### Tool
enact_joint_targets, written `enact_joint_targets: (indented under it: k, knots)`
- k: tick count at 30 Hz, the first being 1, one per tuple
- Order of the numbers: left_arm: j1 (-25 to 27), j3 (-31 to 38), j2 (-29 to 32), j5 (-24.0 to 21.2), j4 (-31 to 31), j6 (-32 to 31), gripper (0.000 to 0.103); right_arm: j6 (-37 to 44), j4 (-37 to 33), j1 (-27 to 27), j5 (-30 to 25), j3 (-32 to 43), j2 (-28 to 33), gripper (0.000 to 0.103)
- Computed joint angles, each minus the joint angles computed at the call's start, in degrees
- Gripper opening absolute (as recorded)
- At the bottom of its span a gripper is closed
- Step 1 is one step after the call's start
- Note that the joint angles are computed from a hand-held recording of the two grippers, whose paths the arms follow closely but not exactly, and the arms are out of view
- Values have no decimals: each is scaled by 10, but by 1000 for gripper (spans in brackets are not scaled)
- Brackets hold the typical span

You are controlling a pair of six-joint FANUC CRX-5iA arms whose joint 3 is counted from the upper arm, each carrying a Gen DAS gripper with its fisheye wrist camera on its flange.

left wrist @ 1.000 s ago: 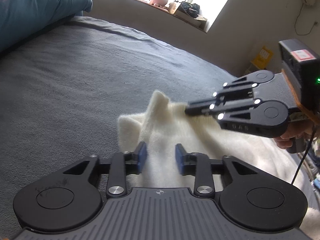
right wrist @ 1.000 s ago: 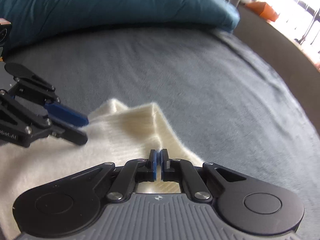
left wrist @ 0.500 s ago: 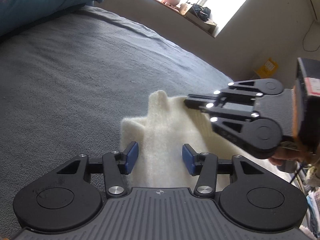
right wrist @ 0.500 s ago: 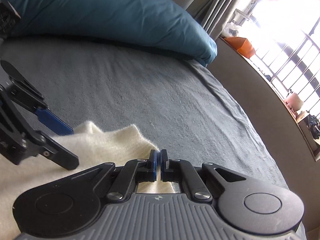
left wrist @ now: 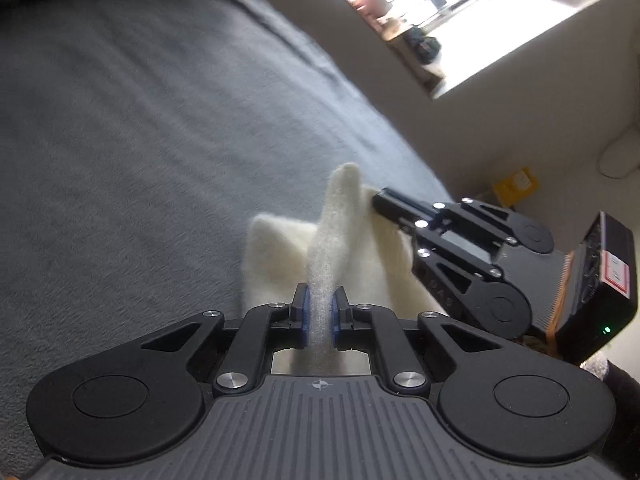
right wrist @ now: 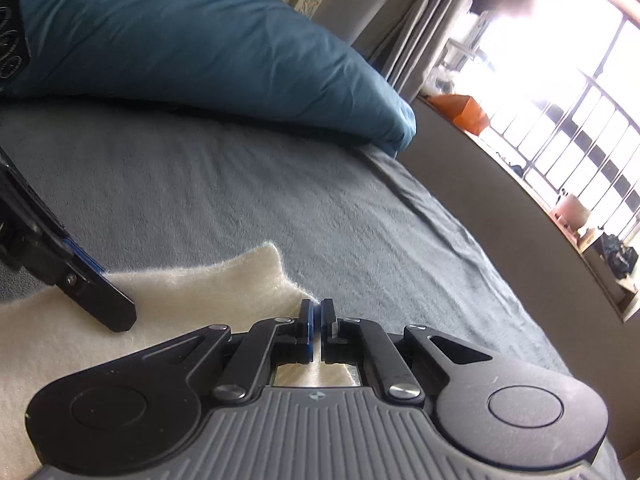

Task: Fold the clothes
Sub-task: 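Lift the pinched sweater edge with the left gripper while the right gripper opens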

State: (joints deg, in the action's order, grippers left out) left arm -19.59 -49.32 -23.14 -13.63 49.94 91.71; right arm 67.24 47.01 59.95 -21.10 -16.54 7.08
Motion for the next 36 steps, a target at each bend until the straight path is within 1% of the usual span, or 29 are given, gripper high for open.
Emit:
enact_joint_targets:
  k: [1,2,4,6,7,10,13,14,17,18,19,20,22,26,28,31,36]
  knots:
    - [9,2,7,-13,-4,5,8,4,-3,0,0,3,6,2]
    - [6,-2,12,-11,14,-11,9,27,-24,4,-10,12,17,2]
    - [9,5,17,-14,-7,-3,9,51,-47,6,-19,23,38,2]
    - [21,29,20,-33,-89,52,9,60,-63,4,-18,29,54,3]
    - [22,34,20,-37,-111,70,9,68,-85,4,-25,42,60,3]
    - [25,44,18,-48,-141,101,9,74,-199,-6,-57,101,70,4]
    - [27,48,17,-57,-153,116,9,62,-338,-41,-102,167,74,5]
    - [28,51,17,-60,-160,121,9,43,-351,-52,-99,165,62,5]
    - [30,58,17,-68,-179,137,9,-32,-333,-84,-69,130,17,7]
    - [30,60,17,-70,-185,142,9,-44,-318,-93,-65,117,3,8]
    - [30,61,17,-70,-189,146,9,-34,-309,-101,-74,111,-9,13]
    - [29,61,16,-71,-193,149,9,-16,-301,-111,-87,107,-21,20]
    - [28,63,16,-71,-201,155,9,61,-319,-124,-133,117,-34,26]
    - [27,69,18,-73,-216,165,10,289,-429,-142,-281,205,-3,27]
    - [27,73,20,-75,-222,168,11,375,-453,-138,-332,238,21,29]
    - [26,74,20,-75,-227,171,11,461,-454,-120,-366,261,49,30]
    - [24,71,19,-71,-227,172,12,555,-453,-103,-404,304,97,31]
